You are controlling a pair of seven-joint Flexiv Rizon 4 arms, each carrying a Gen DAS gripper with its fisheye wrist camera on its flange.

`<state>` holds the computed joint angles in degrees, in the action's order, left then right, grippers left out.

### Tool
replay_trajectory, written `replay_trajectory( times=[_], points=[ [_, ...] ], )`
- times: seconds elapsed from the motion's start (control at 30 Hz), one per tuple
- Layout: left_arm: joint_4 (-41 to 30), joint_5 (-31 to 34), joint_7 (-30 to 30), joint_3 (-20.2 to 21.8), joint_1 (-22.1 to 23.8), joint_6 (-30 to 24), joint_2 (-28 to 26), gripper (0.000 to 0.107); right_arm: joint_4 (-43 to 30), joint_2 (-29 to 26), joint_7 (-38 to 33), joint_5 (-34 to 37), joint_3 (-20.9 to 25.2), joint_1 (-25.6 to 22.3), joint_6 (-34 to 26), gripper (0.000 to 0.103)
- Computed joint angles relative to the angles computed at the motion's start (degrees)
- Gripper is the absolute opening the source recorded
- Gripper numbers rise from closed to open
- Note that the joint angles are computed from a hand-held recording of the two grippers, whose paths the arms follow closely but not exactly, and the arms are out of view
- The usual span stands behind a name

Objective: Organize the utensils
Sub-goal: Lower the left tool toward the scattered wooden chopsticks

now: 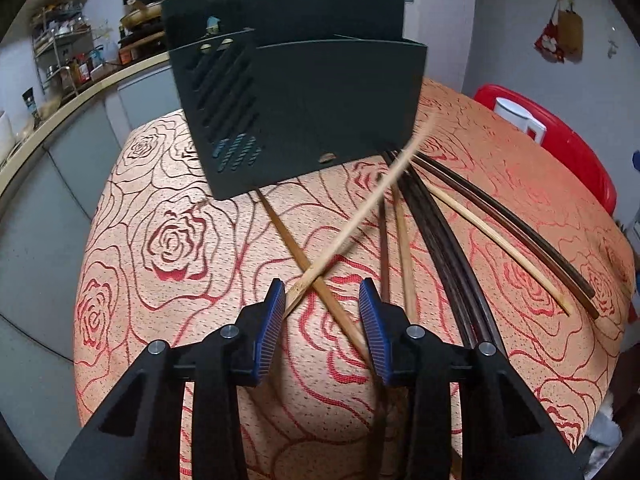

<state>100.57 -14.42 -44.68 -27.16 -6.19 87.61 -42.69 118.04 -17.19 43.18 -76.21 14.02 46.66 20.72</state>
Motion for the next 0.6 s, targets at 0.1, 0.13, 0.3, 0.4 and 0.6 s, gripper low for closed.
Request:
replay_trajectory(
  times=[0.1,0.13,0.3,0.4,0.6],
  points=[
    [-0.42,-0.17,-0.35,0.05,0.25,0.19,-0.24,0.038,0.0,-0.2,-0.09,-0.22,-0.12,-0.28,0.91,0.097],
    [-0.82,-0.22,-0.4,0.27,0.16,-0.38,-0.35,0.038,-0.09,-0.31,-0.2,-0.22,-0.16,-0.3,1.08,0.097],
    [-2.15,-0.74,0.71,0.04,0.36,-1.73,-0.87,0.038,-0.2,-0.7,-0.27,-0.51,-0.39,-0.4,2.0,0.097],
    [-1.85,-1.14,2.6,-2.45,2.43,-1.66,-1.16,0.038,-0.08,-0.66,-0.07,-0.78,-0.48,-0.42,2.19,0.097],
    [-2.44,-1.28,5.93,-3.64,3.63,-2.33,-1.78,0.038,-0.01,-0.73,0.12,-0.93,-0.54,-0.6,2.93,0.097]
  ],
)
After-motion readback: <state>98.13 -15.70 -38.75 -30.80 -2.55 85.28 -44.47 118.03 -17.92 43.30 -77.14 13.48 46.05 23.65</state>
